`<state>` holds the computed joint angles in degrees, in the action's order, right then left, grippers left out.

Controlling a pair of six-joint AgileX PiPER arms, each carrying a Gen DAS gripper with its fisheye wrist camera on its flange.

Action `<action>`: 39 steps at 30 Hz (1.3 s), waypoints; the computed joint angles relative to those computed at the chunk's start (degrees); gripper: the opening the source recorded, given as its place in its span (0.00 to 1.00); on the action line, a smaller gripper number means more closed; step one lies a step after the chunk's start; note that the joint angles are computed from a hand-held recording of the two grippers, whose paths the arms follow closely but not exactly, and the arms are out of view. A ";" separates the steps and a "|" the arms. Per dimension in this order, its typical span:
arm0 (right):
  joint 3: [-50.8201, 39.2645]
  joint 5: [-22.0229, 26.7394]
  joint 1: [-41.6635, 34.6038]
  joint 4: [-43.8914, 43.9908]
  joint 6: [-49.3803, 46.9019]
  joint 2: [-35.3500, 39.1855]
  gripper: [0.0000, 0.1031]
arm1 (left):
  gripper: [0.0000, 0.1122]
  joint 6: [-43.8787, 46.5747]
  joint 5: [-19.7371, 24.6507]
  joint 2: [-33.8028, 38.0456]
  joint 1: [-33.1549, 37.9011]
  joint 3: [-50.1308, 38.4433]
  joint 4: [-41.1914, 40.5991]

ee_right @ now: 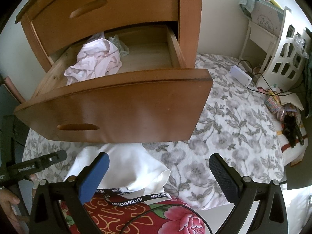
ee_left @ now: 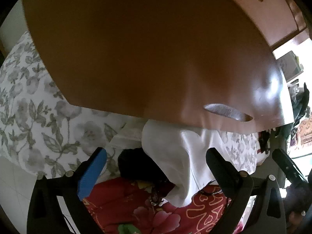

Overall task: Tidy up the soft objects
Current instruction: 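Move the left gripper up into the open drawer toward the pink cloth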

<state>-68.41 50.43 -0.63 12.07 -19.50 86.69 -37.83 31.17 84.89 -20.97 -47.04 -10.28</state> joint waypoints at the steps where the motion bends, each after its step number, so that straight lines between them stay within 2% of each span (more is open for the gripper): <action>1: 0.03 -0.01 -0.05 0.08 -0.05 -0.05 1.00 | 0.90 -0.29 0.14 -0.77 0.08 0.20 0.29; 13: -1.05 0.11 -0.39 1.24 -0.49 -0.25 1.00 | 0.90 -6.11 1.66 -9.16 -2.30 -0.70 8.56; 21: -1.95 0.11 -1.06 2.04 -0.85 -0.06 1.00 | 0.90 -9.94 5.25 -13.54 -3.31 -4.90 15.97; 27: -2.00 0.22 -1.44 2.86 -1.67 -0.18 1.00 | 0.90 -7.40 8.93 -14.18 -1.08 -10.29 17.80; 32: -2.92 0.12 -1.44 3.19 -1.81 0.12 1.00 | 0.90 -2.77 8.14 -13.77 1.47 -13.53 15.52; 39: -3.36 0.13 -1.77 3.95 -2.49 0.55 1.00 | 0.91 6.19 7.95 -8.80 4.18 -20.10 9.61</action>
